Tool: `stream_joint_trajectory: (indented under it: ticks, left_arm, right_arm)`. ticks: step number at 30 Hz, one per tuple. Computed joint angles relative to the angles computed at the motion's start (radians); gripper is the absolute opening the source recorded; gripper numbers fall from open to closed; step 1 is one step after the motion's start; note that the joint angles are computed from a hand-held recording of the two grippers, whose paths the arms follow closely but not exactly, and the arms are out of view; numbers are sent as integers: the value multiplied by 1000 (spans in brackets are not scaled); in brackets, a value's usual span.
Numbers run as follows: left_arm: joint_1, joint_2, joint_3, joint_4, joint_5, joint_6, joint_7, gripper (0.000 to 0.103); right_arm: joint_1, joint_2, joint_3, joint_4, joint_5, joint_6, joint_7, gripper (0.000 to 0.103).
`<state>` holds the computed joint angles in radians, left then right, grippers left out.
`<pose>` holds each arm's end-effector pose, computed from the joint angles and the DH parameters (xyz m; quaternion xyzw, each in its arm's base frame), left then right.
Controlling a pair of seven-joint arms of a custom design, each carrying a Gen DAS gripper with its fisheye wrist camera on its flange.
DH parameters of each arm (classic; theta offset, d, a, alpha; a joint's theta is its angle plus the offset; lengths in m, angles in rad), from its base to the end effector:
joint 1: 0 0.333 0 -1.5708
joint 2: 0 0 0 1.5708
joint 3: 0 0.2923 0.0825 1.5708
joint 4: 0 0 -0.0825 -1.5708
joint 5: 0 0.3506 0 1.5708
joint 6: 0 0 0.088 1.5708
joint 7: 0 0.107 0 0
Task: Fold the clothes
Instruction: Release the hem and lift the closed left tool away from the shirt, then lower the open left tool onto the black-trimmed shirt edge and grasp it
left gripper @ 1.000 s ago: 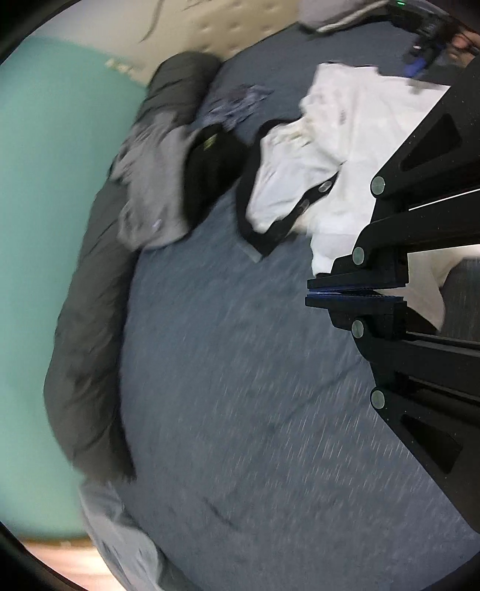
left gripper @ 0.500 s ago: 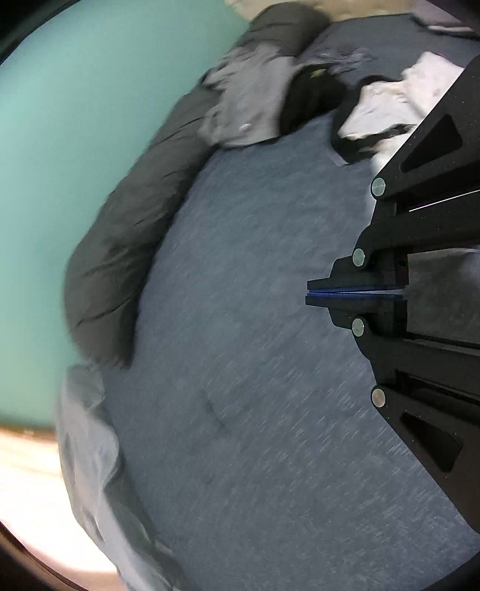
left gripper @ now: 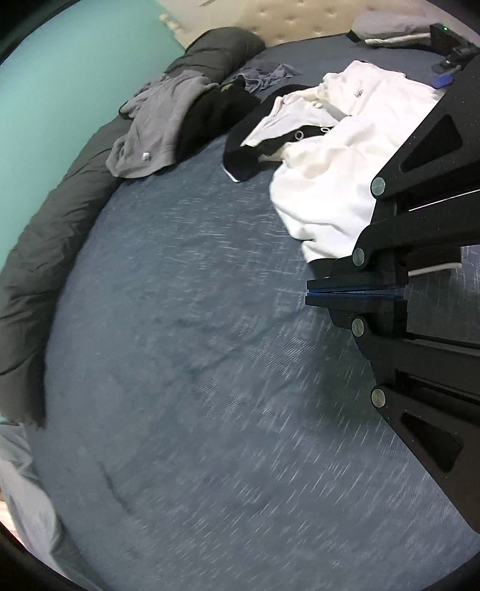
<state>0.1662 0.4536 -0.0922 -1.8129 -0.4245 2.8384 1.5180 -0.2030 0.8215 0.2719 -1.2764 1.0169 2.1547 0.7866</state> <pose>0.6490 0.0765 0.3525 -0.8233 0.4786 -0.2877 0.1012 0.7198 0.0304 0.3025 -0.6624 0.5576 0.1809 0.4664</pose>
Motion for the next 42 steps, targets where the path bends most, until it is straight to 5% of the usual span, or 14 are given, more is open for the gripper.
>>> stream_joint_trajectory:
  ticks: [9, 13, 19, 27, 30, 35, 42]
  left_arm:
    - [10, 64, -44, 55, -46, -33, 68, 2]
    - [-24, 58, -13, 49, -9, -18, 38, 0]
    - [-117, -2, 110, 3, 133, 81, -124, 0]
    - [-23, 26, 26, 75, 113, -44, -66, 1]
    - [-34, 54, 36, 89, 120, -74, -86, 9]
    - [3, 78, -25, 83, 48, -40, -10, 48]
    - [-16, 98, -10, 104, 52, -35, -21, 48]
  right_arm:
    - [-5, 4, 2, 7, 5, -3, 6, 53]
    - [-4, 3, 2, 6, 4, -4, 4, 53]
    - [-3, 5, 3, 8, 4, -4, 8, 53]
    - [-1, 1, 3, 2, 4, -3, 4, 53]
    - [-2, 2, 2, 5, 5, -4, 6, 53]
    - [-1, 10, 1, 14, 0, -5, 14, 53]
    - [-3, 9, 2, 14, -3, -6, 14, 53]
